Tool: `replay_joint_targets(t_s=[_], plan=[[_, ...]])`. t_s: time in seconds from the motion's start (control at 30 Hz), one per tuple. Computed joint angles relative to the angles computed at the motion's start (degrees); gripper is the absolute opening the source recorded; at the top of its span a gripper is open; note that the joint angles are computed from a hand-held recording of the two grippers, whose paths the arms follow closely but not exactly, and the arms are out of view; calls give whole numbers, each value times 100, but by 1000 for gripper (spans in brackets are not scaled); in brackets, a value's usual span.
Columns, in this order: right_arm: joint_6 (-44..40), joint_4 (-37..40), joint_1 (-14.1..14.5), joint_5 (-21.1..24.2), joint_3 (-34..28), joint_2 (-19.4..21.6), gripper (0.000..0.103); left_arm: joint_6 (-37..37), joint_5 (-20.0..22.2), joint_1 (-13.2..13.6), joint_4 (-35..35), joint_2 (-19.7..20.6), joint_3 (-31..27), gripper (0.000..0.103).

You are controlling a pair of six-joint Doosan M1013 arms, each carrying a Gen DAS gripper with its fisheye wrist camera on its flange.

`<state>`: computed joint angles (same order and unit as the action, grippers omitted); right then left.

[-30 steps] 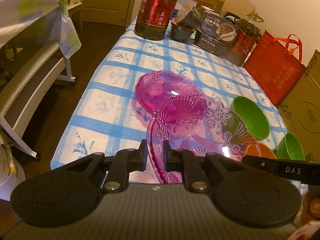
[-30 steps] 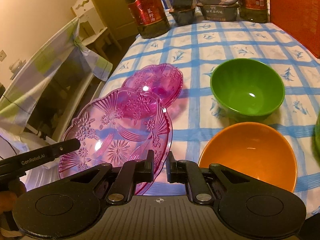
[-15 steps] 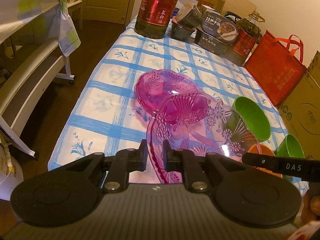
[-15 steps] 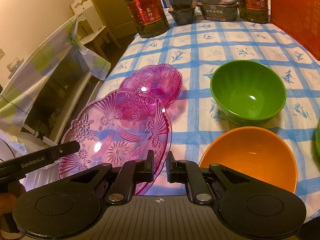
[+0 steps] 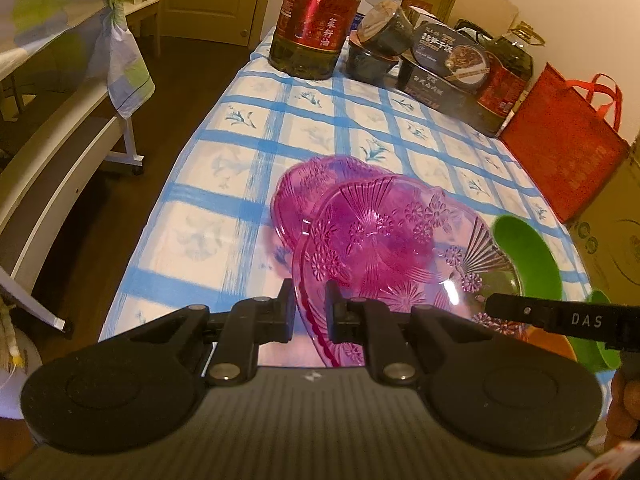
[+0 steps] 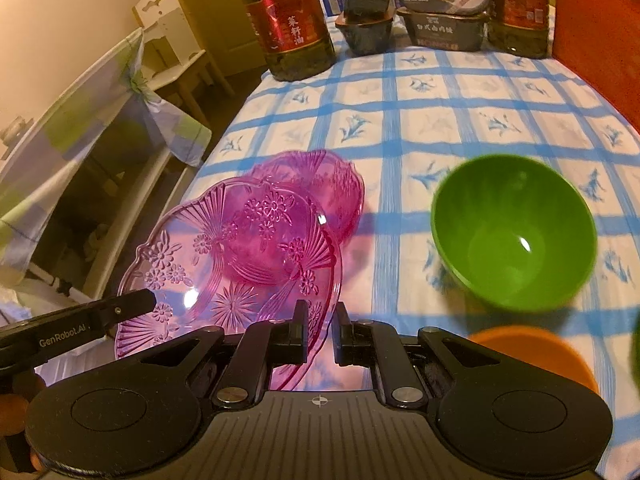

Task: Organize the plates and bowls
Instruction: 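Lower the plate onto the stack and open both grippers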

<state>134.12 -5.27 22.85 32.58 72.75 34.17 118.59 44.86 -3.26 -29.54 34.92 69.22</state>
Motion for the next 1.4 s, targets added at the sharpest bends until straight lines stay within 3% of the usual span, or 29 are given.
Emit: replay_joint_targets(t_s=[0.57, 1.4], plan=[[-708, 449, -338, 539, -1167, 846, 13, -506, 518, -165, 634, 1022, -1530, 13], [-983, 506, -386, 780, -1575, 1176, 15, -636, 641, -219, 902, 1357, -1974, 13]])
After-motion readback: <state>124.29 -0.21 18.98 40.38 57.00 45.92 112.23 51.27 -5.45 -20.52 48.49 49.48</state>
